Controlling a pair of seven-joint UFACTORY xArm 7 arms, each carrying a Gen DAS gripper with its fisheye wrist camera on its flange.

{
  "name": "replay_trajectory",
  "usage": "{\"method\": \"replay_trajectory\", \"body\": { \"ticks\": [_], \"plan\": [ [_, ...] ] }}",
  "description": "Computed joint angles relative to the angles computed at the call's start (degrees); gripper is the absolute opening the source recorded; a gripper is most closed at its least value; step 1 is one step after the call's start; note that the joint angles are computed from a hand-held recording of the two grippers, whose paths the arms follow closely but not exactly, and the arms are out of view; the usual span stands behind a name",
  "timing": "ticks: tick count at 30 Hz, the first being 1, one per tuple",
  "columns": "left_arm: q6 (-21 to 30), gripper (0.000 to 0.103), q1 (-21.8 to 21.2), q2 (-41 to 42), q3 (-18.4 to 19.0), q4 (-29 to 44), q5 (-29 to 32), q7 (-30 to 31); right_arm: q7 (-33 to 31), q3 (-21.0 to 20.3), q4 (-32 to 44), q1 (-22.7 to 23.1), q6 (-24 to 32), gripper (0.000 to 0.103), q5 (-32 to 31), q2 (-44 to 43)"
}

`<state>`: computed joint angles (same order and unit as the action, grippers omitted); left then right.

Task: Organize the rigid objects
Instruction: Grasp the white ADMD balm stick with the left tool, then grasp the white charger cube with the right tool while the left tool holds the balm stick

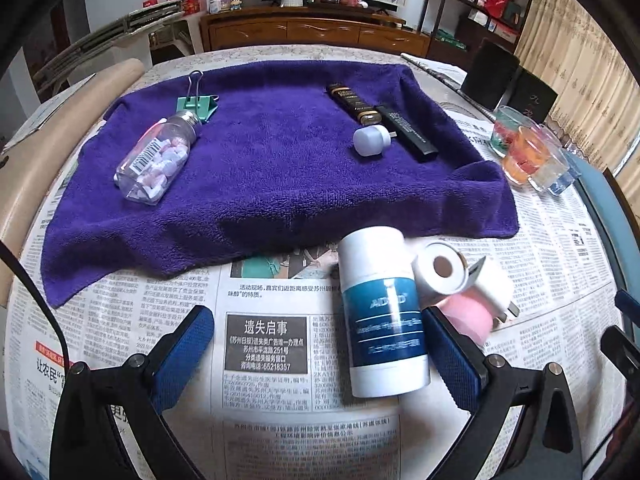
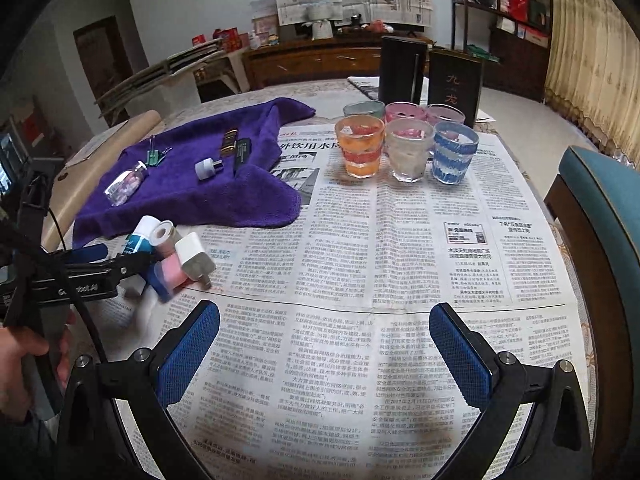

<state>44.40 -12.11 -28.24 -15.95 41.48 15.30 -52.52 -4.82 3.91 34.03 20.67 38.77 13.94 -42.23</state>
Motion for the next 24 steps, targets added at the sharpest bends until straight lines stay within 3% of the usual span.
{"method": "replay_trajectory", "body": {
  "ticks": [6,14,16,22,24],
  "plan": [
    [-1.54,0.075,0.03,1.22,-0.97,0.44,2.01,0.49,-0.38,-0.25,0.06,0.67,0.28,0.103,0.49,-0.27],
    [-4.23,0.071,-0.08,2.79,-0.15,0.98,2.82,2.84,-0.71,0.02,-0.06,0.96,0.78,0.103,0.58,-0.53],
    [-3.71,0.057,-0.07,2.81,-0.41,1.25,3.3,3.13,-0.85,0.17,-0.05,1.06,0.91,0.103,0.5,-0.38],
    [-5.93,0.034,-1.31,0.96,1.08,-0.52,1.12,5.74,-0.89,0.46,-0.07,1.12,0.95,0.103,0.33,-0.07],
    [-6.41,0.034,-1.39,0.18,1.11,-1.29,0.47,6.6,-1.11,0.38,-0.12,1.34,1.03,0.103,0.42,0.0]
  ]
}}
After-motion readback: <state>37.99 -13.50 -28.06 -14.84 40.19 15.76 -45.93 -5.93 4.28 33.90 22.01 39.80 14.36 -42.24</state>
